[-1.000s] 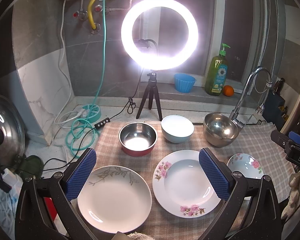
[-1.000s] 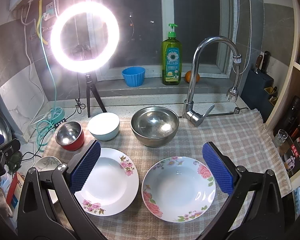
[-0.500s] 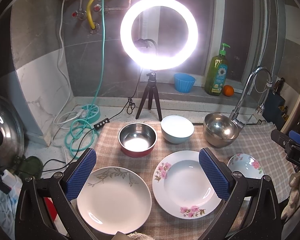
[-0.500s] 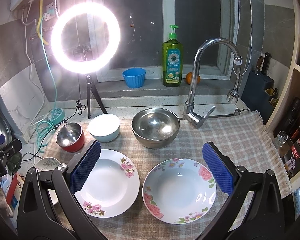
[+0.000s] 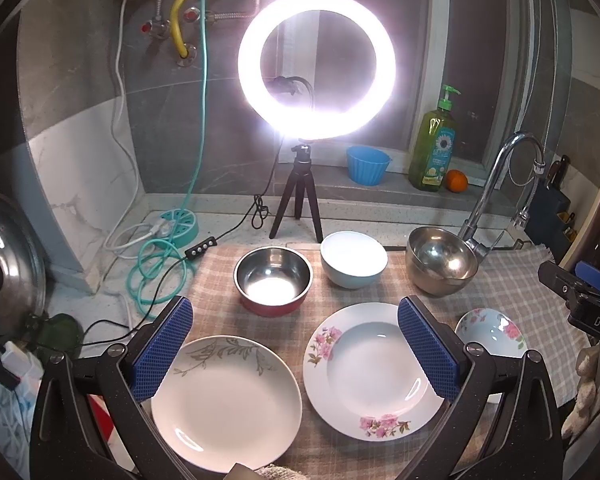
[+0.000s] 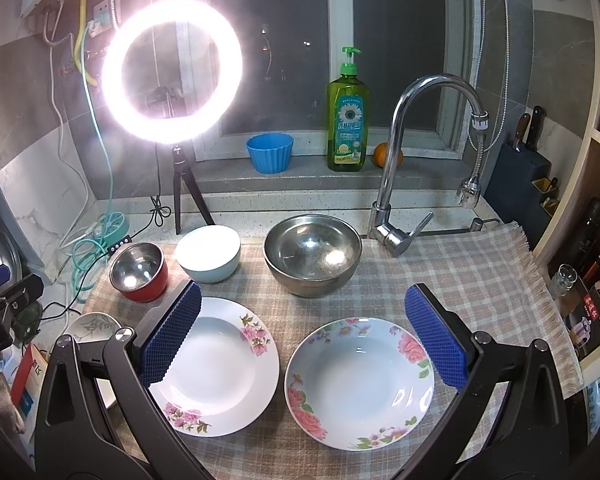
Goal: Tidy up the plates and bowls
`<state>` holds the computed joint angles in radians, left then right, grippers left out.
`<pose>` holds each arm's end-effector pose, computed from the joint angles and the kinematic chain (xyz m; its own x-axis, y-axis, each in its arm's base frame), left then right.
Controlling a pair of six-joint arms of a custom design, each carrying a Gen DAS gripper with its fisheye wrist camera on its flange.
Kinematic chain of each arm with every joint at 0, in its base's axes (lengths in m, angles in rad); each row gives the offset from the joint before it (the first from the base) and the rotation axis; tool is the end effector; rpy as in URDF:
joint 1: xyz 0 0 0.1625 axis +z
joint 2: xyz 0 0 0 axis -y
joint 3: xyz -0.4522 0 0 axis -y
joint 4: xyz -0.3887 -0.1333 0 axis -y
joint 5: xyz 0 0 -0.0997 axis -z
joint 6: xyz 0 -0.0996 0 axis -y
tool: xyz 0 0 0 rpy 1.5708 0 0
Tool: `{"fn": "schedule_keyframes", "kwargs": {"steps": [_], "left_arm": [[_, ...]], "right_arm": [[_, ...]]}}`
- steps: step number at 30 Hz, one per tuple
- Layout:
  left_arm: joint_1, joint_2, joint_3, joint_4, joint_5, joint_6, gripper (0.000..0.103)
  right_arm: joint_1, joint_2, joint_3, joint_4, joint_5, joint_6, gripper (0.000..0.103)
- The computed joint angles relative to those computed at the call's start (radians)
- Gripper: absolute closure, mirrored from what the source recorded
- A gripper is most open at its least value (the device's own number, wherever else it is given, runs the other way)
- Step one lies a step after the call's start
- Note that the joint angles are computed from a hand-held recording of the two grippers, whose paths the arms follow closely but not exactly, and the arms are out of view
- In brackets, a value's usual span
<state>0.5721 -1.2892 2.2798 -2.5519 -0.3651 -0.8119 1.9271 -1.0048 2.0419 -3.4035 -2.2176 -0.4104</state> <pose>-0.2458 -0.4275 0.2353 -0.7379 -0.1829 -0.6496 0.4437 0.5938 -0.6712 0.2664 -0.5056 0.2251 -0.7261 -0.1470 0.6717 -0.5821 0.6513 -0.4867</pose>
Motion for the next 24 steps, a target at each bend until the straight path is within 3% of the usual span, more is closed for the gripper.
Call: {"fn": "schedule_keyframes", "kwargs": {"steps": [9,24], "left_arm": [[0.02,0.008,-0.005,-0.029,-0.019,0.036,0.001],[0.077,-0.012,0.0,0.011,-0.112,-0.017,0.006]], "right_arm": [[-0.027,-0.002,0.021,-0.007,0.025,-0.017,0.0],[-0.134,-0.028,0.003,0.21,0.2,-0.057,0.0]]}}
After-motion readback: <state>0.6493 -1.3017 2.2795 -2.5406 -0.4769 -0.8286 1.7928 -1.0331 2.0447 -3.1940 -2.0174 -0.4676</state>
